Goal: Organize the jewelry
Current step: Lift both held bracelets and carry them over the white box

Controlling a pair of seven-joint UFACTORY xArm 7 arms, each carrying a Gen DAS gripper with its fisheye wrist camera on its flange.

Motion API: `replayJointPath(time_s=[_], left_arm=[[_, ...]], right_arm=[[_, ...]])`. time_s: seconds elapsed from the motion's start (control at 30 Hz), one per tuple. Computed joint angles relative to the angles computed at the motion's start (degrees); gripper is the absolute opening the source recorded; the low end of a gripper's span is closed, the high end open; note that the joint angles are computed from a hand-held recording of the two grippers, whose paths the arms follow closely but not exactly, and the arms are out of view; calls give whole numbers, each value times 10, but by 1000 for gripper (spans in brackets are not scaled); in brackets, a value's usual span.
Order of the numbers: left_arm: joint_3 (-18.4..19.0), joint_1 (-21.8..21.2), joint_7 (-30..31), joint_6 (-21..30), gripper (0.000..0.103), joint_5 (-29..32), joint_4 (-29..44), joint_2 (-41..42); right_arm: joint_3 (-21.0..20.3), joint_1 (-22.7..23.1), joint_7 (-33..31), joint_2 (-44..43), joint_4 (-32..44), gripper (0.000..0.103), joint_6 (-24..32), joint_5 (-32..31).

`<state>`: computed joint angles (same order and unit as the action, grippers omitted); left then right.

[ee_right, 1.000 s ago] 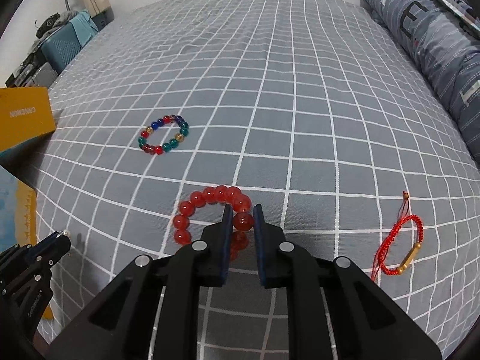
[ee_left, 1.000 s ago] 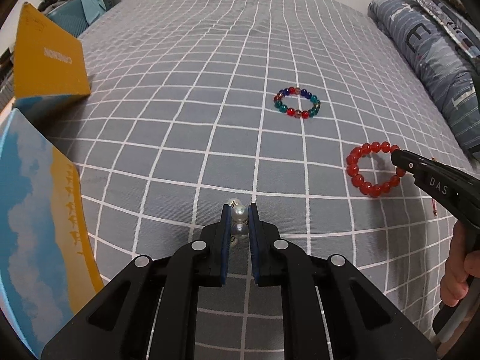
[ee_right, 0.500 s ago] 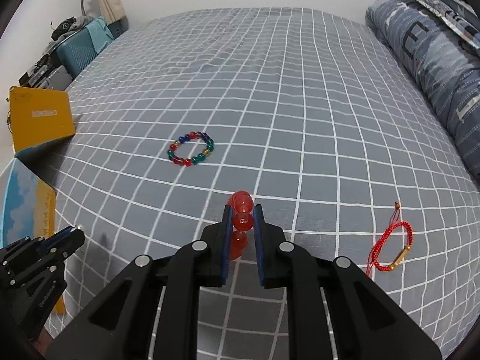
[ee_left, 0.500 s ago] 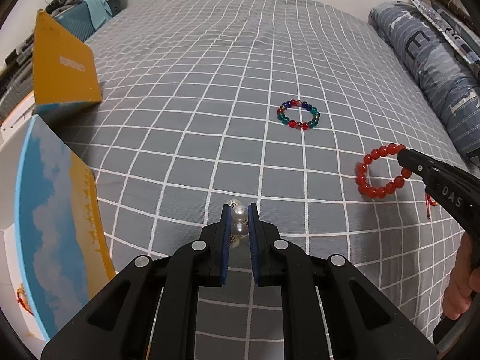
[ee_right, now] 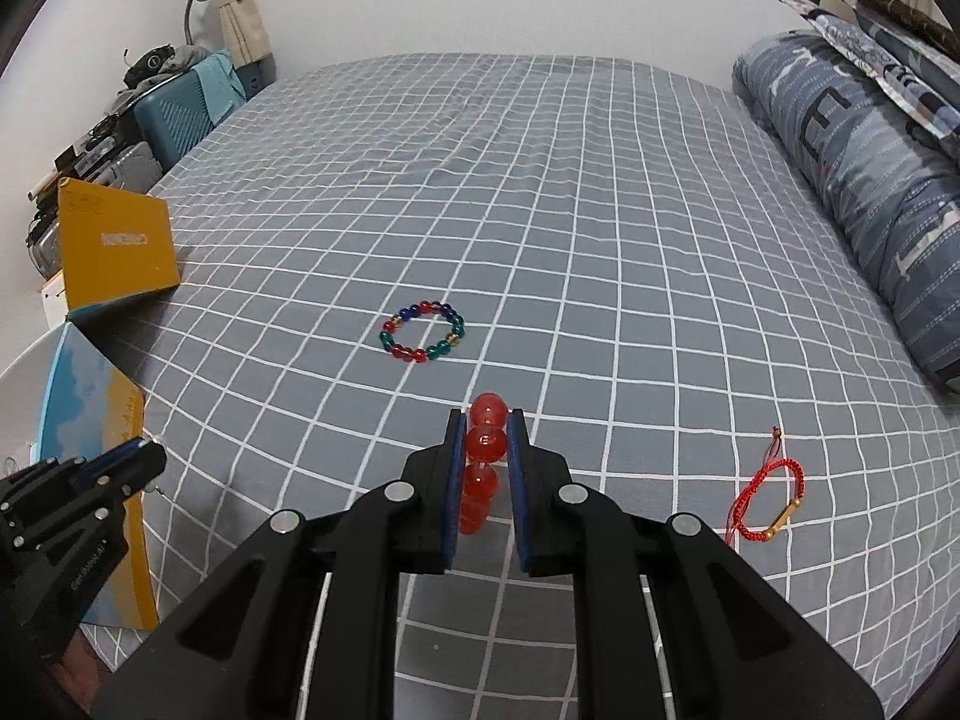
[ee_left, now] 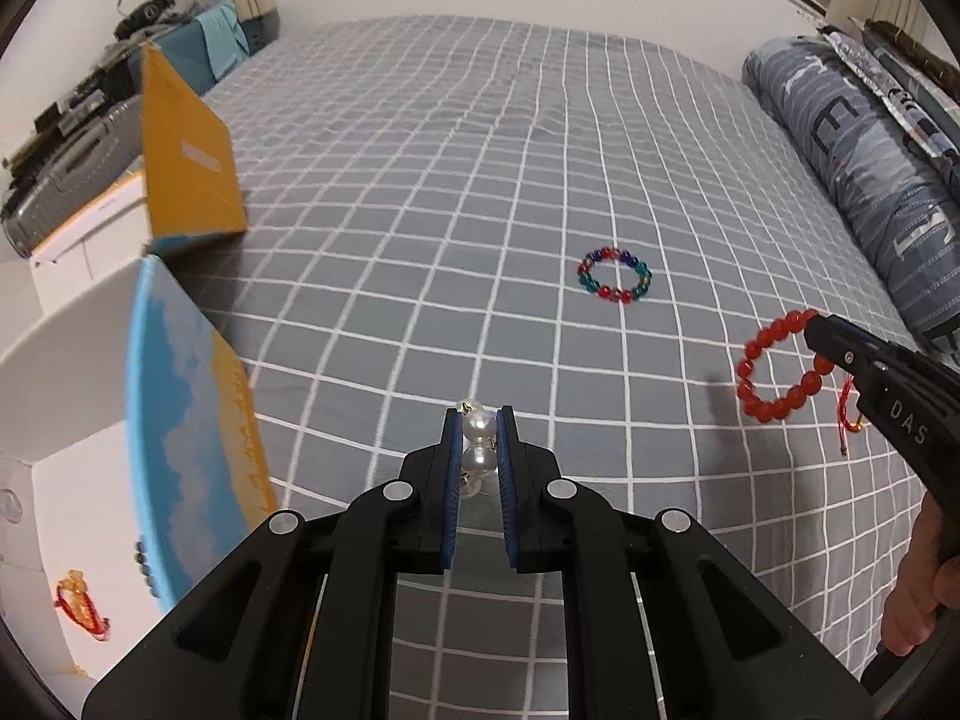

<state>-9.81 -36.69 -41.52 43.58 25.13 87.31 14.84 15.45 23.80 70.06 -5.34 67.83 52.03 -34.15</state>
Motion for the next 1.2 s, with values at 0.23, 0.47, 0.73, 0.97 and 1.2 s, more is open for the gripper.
replayJointPath(time_s=[0.23,0.47,0.73,0.97,1.2], left_arm=[[1,10,-18,-20,11,22,-28,-35],[-6,23,-33,-22,11,38,-50,-61],[-16,39,-52,-22,11,63,-72,-95],[-25,60,-58,-24,11,67,-92,-122],[-32,81,-61,-25,11,69,-116,-153]], right_arm=[[7,10,12,6,24,13,6,-27],[14,28,21,25,67,13,26,-58],[11,59,28,51,113,13,51,-82],[5,85,29,77,156,13,75,-94],[-4,116,31,105,201,13,102,-110]])
